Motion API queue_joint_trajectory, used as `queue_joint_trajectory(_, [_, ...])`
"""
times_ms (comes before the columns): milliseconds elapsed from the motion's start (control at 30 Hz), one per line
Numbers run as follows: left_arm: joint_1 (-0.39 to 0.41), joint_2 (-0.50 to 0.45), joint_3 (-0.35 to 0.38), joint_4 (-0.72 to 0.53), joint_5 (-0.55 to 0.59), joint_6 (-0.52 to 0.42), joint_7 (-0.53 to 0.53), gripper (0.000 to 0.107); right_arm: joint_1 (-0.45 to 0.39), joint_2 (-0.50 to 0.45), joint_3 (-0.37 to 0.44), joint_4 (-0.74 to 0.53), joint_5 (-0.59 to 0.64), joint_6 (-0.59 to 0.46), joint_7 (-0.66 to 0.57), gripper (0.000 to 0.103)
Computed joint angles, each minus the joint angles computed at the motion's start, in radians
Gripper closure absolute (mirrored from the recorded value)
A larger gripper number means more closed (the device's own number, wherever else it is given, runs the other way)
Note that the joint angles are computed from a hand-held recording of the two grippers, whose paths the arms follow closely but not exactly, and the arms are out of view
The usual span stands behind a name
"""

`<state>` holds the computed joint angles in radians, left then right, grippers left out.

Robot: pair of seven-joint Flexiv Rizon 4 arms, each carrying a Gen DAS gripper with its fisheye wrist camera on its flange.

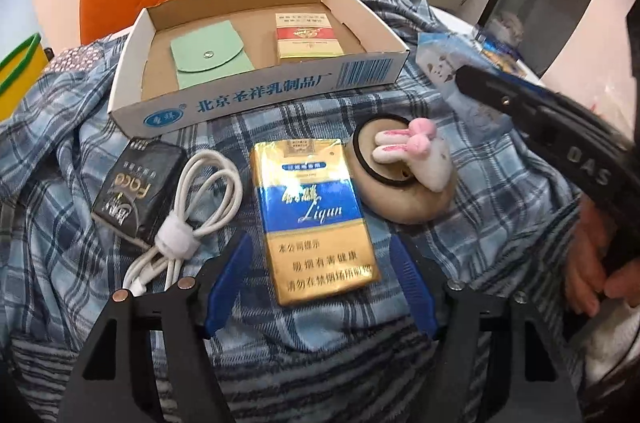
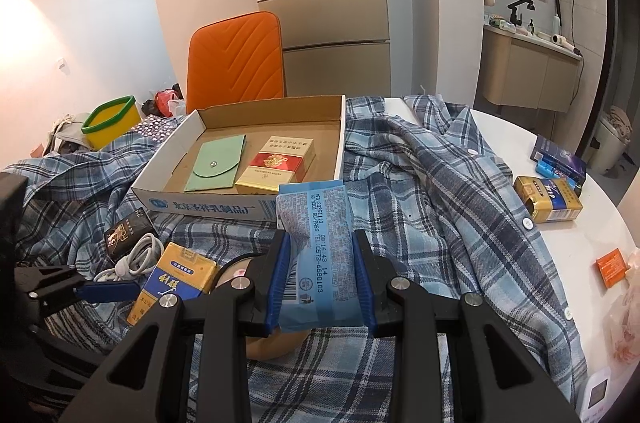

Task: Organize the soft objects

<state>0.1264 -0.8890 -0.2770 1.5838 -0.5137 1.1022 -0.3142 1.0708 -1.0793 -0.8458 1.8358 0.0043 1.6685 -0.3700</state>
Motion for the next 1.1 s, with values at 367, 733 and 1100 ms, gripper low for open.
queue_joint_trajectory(367, [0.018, -0.028, -0.036, -0.007, 0.025, 0.074, -0.007, 0.056, 0.053, -0.031, -0.062, 0.013, 0.003, -0.011, 0.008, 0.070])
queue_joint_trajectory(733, [0.269, -0.026, -0.385, 0.154, -0.172, 0.261, 0.245, 0.056, 0.087, -0.066, -0.103, 0.013, 0.023, 0.004, 0.003, 0.070])
queue_joint_trajectory(1100, [0.417, -0.088, -0.655, 0.156, -0.132, 0.446, 0.258, 0.056, 0.153, -0.105, -0.193, 0.012, 0.045, -0.012, 0.004, 0.070])
